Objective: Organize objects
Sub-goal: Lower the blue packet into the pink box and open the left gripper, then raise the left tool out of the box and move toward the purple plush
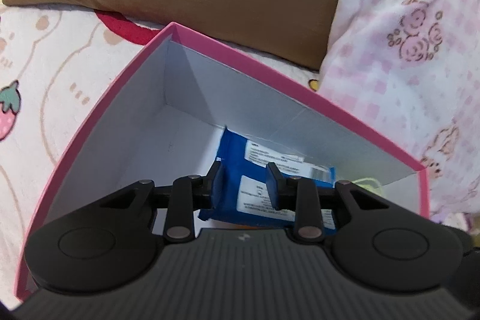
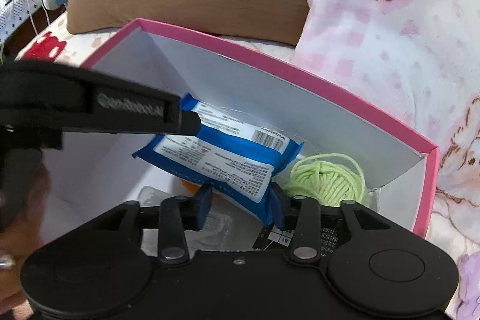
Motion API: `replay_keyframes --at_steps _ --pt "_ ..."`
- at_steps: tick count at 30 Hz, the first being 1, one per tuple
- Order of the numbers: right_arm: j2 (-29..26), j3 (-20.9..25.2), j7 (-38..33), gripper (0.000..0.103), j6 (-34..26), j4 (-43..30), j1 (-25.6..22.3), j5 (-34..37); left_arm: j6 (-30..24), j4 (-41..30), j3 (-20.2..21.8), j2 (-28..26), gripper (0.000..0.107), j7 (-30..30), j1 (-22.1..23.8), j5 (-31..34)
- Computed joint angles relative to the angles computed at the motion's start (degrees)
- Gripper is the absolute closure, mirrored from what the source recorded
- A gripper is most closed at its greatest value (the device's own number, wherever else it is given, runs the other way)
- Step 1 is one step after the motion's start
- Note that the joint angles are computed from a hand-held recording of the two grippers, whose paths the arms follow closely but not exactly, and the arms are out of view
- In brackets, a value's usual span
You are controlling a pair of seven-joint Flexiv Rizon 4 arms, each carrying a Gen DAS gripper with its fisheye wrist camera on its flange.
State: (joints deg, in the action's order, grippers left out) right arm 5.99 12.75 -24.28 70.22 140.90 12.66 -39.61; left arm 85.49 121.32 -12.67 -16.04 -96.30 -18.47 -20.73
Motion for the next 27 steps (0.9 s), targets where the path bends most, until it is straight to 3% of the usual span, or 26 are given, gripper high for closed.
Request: replay_keyframes --at_steps 4,6,11,13,16,20,25,27 --pt "3.6 0.8 -0.4 0.035 1.9 1.8 -0.1 3.1 -2.1 -0.9 0.4 -0.3 0.077 0.7 -0.3 0.5" --pt "5.3 1.2 -0.4 0.032 3.0 3.0 -0.7 3.5 -2.6 -1.1 1.4 0.0 0.076 0.0 -1.1 1.7" --pt "9.7 3.4 -1.7 0.031 2.2 4.4 -0.6 6.3 -3.2 0.5 0.5 2.7 0.066 1.3 -0.6 0.1" --pt "11.4 4.2 -1.7 0.031 1.3 4.7 -0.4 7.0 -6.1 1.3 1.1 5.0 0.061 1.0 -0.9 -0.3" --pt "14.2 4.1 -4.3 0.031 0.6 5.1 0.4 9.9 -7.3 4.4 0.5 8.9 0.056 3.1 -1.5 -4.4" --pt "17.7 6.1 -4.4 0.031 -0.8 6.1 0.9 11.6 -8.9 5.6 3.0 13.4 0.049 1.1 -3.9 0.0" --pt "23.0 7.4 -5.6 0.031 -5.2 6.3 3.8 15.8 -13.3 6.0 4.6 19.2 0.047 -2.3 -4.8 4.6" --pt "25.2 7.8 -6.7 0.031 -7.9 6.0 5.3 17.7 -13.3 7.2 5.0 21.0 0.047 4.2 -7.3 -1.7"
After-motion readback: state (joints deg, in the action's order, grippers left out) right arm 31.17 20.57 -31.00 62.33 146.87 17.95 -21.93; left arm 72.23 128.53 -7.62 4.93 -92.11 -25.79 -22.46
